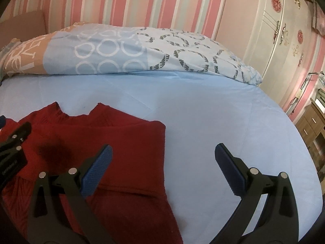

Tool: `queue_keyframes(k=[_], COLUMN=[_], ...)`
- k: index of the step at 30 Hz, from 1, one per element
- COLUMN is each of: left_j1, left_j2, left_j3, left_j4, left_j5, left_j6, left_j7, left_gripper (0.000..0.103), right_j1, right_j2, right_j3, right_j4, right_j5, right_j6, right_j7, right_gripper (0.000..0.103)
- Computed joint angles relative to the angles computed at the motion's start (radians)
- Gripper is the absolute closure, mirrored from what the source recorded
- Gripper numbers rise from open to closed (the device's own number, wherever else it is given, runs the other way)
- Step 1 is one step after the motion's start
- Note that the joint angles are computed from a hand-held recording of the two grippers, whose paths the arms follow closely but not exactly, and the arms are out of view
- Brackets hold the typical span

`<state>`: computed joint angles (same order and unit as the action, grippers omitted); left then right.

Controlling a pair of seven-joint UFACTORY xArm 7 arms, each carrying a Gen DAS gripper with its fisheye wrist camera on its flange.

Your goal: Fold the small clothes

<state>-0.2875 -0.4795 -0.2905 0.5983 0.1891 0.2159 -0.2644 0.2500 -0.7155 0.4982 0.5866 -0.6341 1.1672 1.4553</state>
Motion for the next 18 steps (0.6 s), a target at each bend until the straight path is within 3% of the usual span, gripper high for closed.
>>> queue_keyframes(k=[2,5,8,9,14,16,18], left_j1=[-0.031,-0.007,-0.025,-0.025,-0.031,-0.036,-0.048], left_j2=[-0.008,-0.038,-0.046,-0.047,-0.048,-0.063,-0.071], left_j3=[0.043,0.087,0.197,0.218,0.335,0.371,0.401], left_j4=[-0.002,-0.013,-0.033,-0.04,-0.098,-0.131,-0.151], left_j5=[-0.027,-0.032,-0.084,-0.098,-0.17,-0.198,-0.229], left_j6=[0.0,-0.008,-0.007,-0.006,-0.02,-0.036,-0.052], left_j7=[0.03,0.071,0.171,0.201,0.385,0.45,0.507], left_gripper=[0.017,0.016,0.015,0.015,0.014,0.014,0.013], right_j1=[0.011,0.016,0.031,0.009,-0.036,-0.039,-0.037], right_j2=[-0.019,-0.045,-0.048,-0.033,0.151,0.21,0.258], right_j3=[-0.021,-0.059,-0.151,-0.149,-0.121,-0.112,-0.108], right_j4=[-0.02,-0.059,-0.134,-0.14,-0.072,-0.048,-0.023], right_j5=[0.002,0.022,0.062,0.092,0.158,0.164,0.168], right_j6=[-0.055,-0.183,-0.439,-0.489,-0.538,-0.554,-0.539], right_j7=[0.008,0.023,0.031,0.008,-0.073,-0.094,-0.105], right_gripper=[0.003,0.003,0.003,0.003,0.005,0.028,0.043])
